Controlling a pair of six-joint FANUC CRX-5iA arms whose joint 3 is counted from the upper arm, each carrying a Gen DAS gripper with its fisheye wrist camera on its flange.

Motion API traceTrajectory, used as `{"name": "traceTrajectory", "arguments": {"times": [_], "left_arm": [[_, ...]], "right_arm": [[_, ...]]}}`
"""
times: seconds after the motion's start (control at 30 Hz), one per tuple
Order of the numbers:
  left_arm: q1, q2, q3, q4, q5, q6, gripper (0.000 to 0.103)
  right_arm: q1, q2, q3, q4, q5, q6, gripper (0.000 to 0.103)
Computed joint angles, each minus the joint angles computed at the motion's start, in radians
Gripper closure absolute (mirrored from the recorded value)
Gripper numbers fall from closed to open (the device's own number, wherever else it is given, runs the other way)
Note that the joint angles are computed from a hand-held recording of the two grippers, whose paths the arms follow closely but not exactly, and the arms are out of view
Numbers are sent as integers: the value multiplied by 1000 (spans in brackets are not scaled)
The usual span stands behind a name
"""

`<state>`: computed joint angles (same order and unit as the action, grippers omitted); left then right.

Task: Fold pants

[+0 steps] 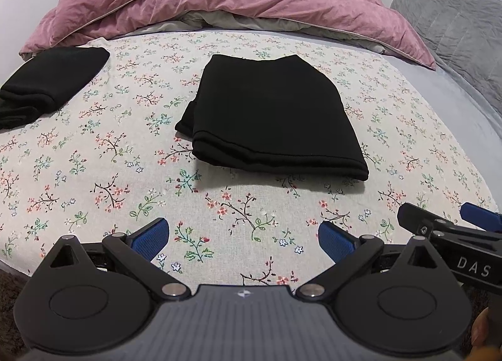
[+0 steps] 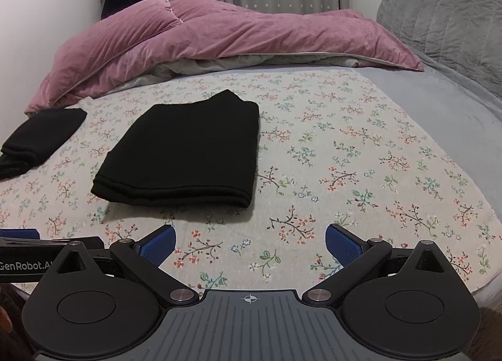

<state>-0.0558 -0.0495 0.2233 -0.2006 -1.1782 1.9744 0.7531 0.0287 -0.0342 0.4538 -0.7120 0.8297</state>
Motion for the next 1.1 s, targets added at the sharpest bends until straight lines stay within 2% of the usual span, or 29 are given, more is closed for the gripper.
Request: {"name": "traceTrajectory", "arguments": {"times": [1.1], "left_arm": [[3, -3, -14, 9, 3, 1, 0]], "right_arm": [[-1, 5, 0, -2, -2, 3, 0]]}}
